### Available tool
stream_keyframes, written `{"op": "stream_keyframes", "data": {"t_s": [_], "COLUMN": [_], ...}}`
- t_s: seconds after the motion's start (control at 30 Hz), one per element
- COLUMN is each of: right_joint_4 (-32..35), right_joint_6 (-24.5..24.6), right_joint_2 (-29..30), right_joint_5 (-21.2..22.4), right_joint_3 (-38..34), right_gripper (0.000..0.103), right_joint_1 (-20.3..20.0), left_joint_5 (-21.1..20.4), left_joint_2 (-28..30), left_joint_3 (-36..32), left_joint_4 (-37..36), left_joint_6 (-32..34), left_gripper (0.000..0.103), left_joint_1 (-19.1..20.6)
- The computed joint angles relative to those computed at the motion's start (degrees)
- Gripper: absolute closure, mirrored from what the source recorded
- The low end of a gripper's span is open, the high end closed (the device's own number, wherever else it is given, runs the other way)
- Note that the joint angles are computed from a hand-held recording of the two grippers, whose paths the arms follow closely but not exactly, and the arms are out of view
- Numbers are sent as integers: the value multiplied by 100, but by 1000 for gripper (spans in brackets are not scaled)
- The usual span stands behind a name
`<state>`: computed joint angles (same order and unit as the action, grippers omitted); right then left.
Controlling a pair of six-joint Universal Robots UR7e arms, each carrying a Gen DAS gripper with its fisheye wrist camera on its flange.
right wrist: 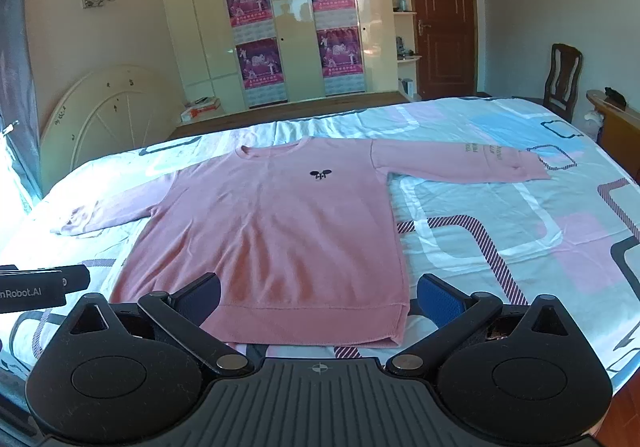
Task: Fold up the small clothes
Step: 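Move the right tool toward the cuff of the text-printed sleeve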
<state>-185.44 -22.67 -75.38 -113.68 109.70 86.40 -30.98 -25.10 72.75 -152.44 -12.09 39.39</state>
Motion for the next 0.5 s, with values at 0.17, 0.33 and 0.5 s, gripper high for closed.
{"op": "stream_keyframes", "data": {"t_s": [0.17, 0.33, 0.5], "right_joint_4": [-69, -175, -192], "right_joint_6": [2, 38, 128], "right_joint_2": [235, 544, 912], "right_joint_5": [-165, -383, -621], "right_joint_3": [-240, -566, -1028], "right_gripper": [0, 0, 0], "right_joint_1": [-9, -11, -31], "left_joint_5": [-80, -161, -249], "left_joint_2": [203, 490, 863], "left_joint_3": [-393, -973, -1718], "left_joint_4": [49, 140, 268], "left_joint_6": [212, 521, 959], "left_gripper": [0, 0, 0], "left_joint_1": [161, 368, 573]}}
